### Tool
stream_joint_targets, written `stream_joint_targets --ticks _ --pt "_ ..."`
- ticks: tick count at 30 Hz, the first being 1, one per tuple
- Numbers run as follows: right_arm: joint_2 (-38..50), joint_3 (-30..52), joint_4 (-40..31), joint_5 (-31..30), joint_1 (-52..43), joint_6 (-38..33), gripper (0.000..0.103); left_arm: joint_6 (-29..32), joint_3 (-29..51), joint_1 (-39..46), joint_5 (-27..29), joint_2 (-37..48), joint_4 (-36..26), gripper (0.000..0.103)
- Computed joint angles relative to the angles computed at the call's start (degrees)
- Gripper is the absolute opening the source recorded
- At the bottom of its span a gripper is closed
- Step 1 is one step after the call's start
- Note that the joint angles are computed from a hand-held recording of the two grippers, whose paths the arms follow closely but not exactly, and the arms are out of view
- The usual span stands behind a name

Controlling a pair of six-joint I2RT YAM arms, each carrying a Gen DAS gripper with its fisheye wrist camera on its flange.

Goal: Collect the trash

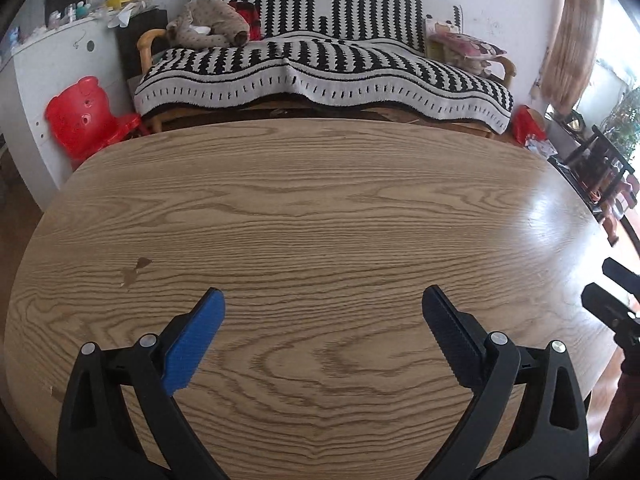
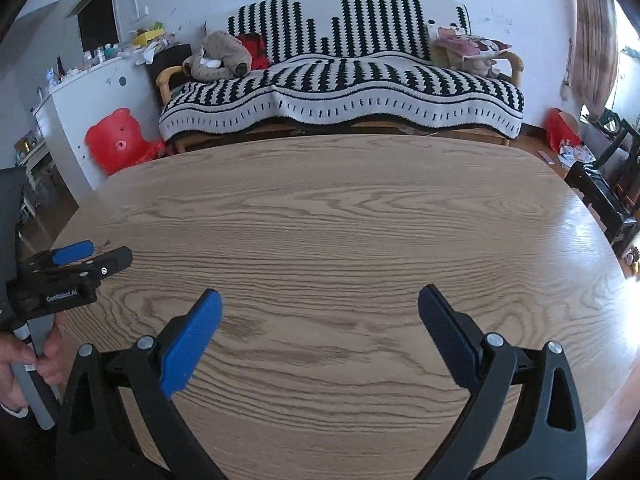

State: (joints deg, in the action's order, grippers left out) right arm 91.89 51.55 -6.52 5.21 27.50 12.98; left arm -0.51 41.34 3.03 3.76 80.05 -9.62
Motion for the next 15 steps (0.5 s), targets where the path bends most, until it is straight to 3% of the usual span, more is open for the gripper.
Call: stream_joint_targets --ticks 15 --pt "-0.6 -1.1 0.7 -0.2 -0.3 0.9 0.095 0.1 -0.1 -2.2 -1.1 1.2 1.4 0.096"
